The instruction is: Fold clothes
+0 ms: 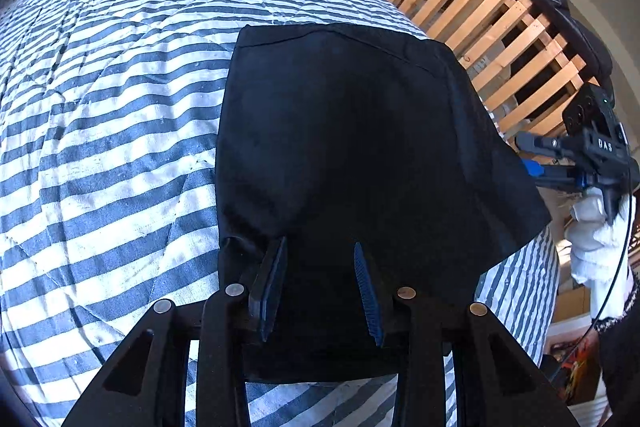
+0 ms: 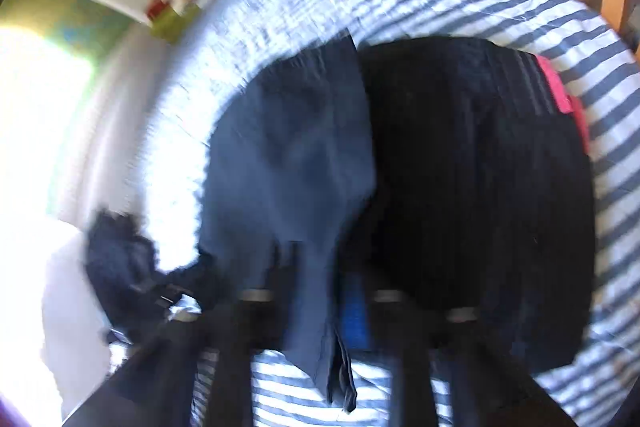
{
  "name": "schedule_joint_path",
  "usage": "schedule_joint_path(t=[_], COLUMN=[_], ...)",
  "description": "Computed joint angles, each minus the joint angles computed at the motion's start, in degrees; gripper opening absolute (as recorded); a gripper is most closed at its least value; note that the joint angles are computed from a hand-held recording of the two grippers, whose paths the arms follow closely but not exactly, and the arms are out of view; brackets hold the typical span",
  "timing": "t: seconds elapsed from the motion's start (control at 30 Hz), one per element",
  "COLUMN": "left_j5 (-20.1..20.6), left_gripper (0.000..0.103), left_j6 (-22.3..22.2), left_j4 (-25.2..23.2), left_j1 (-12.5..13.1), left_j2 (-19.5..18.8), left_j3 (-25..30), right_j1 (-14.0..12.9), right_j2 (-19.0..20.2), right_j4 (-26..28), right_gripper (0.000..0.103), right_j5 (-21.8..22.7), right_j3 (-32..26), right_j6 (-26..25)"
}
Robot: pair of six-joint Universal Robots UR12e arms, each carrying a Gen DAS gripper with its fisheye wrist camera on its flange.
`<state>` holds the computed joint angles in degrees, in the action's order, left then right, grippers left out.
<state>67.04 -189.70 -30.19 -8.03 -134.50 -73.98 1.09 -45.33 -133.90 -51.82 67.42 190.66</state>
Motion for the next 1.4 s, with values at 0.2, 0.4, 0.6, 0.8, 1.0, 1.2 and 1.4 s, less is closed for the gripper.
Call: schedule_joint_path(t=[0.2, 0.4, 0.6, 0.8, 1.0, 1.2, 1.4], left_j5=[0.64, 0.79, 0.42, 0.71, 1.08, 1.6, 1.36], left_gripper=[0.036, 0.036, 0.036, 0.036, 0.036, 0.036, 0.036], left_j6=[0.16, 0.57, 0.45, 1.26, 0.93, 1.86, 2.32], left_j4=[0.7, 0.32, 0.35, -0.18, 0.44, 0.01, 0.33], left_j1=[-0.29, -0.47, -0.42, -0.49, -0.62, -0.83, -0.78], left_j2=[0.06, -0.03, -0.11, -0.13, -0.15, -0.26, -0.36], left_j3=[-0.15, 0.18, 0.28, 0.53, 0.36, 0.72, 0.74], right_j1=[1.03, 4.93, 6.81, 3.93, 2.11, 2.76, 5.61], right_j2=[3.25, -3.31, -1.29, -2.54, 1.82, 4.46, 2.87], right_j4=[1.98, -17.82, -1.89, -5.71, 1.31, 0.82, -8.15], right_gripper=[0.044, 0.003, 0.018, 0.029, 0.049, 0.01, 0.01], right_j5=[-4.59, -22.73, -35.52, -32.33, -21.09, -17.52, -35.58], right_j3=[-5.41, 4.32, -0.46, 1.02, -7.1, -9.96, -6.48], right_j6=[2.28, -8.86, -9.86, -0.05, 1.15, 1.49, -4.24])
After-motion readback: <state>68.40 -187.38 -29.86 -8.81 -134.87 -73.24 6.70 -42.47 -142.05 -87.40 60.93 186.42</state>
